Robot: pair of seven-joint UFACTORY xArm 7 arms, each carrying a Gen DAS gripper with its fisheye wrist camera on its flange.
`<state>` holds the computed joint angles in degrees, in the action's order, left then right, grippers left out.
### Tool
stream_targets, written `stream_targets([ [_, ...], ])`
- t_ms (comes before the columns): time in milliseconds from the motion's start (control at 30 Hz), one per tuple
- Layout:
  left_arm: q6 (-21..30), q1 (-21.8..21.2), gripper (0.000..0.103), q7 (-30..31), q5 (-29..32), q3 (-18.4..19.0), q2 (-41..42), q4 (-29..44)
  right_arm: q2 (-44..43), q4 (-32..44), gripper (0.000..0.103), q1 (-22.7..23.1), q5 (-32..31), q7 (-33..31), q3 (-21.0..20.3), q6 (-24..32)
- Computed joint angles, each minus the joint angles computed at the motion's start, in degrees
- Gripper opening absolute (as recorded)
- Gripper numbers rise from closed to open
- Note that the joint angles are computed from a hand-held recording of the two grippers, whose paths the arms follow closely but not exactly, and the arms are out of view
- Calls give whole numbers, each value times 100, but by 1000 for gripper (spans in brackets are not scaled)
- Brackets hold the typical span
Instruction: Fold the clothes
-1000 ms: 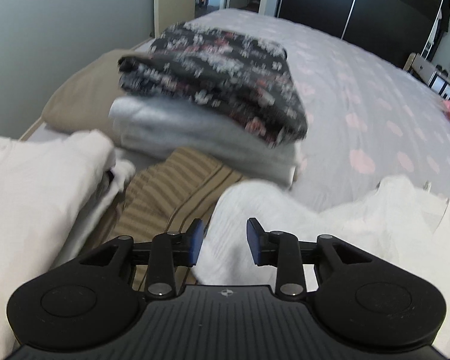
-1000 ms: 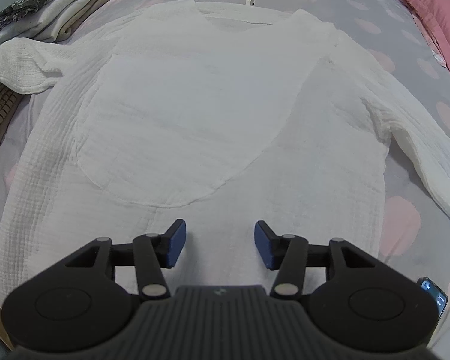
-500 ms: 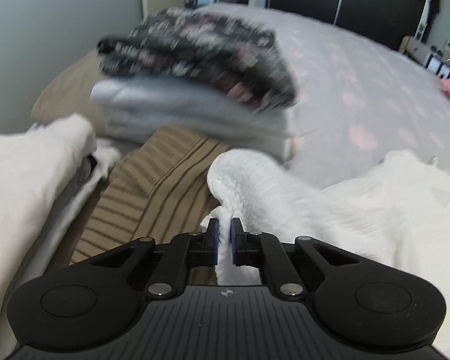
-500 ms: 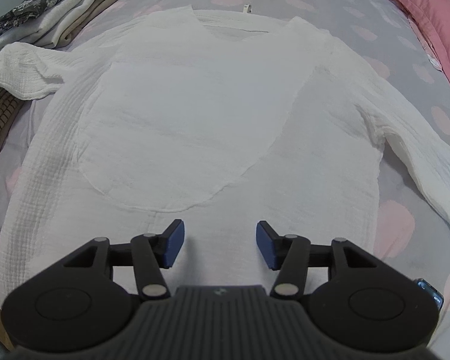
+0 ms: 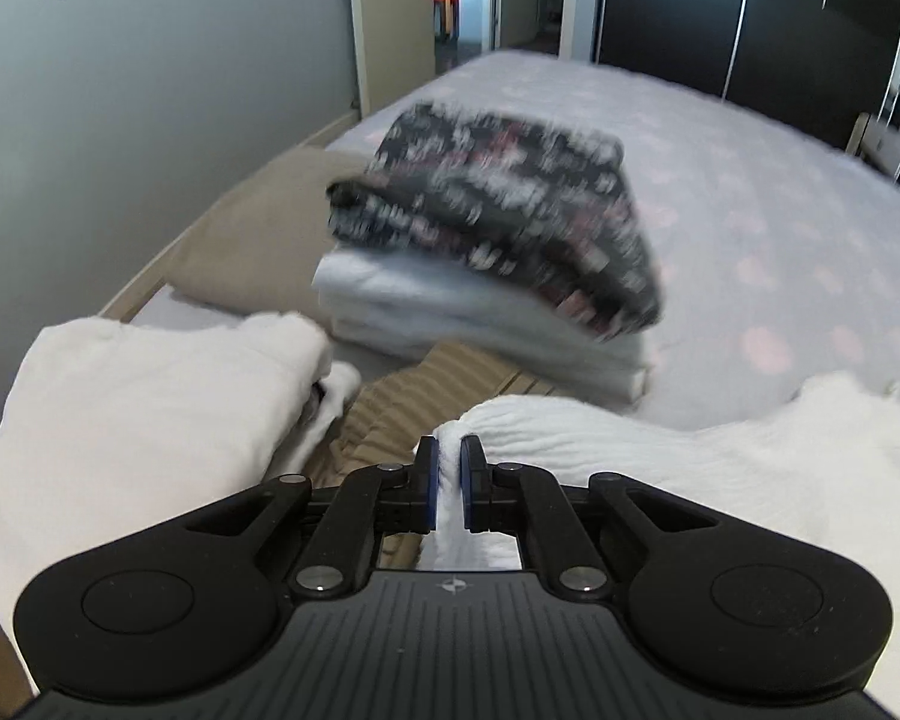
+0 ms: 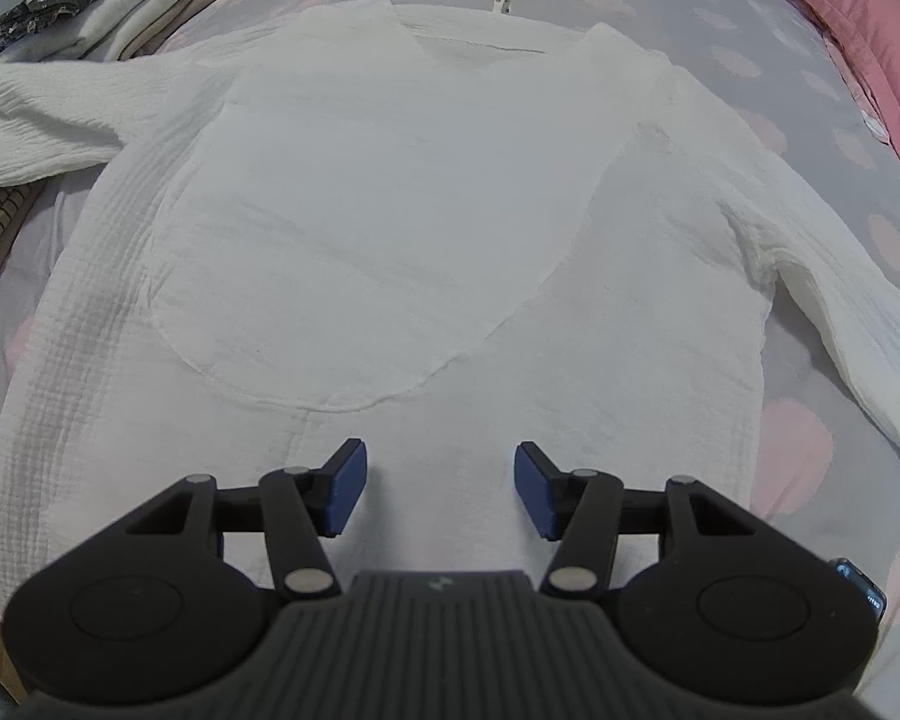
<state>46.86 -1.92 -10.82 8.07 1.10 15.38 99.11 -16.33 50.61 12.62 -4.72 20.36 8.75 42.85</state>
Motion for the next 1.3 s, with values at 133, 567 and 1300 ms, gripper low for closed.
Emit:
stream_targets([
  [133, -51, -74, 15, -113, 254, 57, 49, -177, -59, -44, 58, 4, 3, 12, 0, -106],
  [567, -1021, -209, 29, 2589, -1450, -427, -1599, -2383, -591, -456, 58, -82, -110, 142, 10, -141],
  [1300, 1054, -1150, 29, 5926, -2096, -347, -3437, -4765, -2927, -2045, 57, -24, 758, -566, -188, 1313],
])
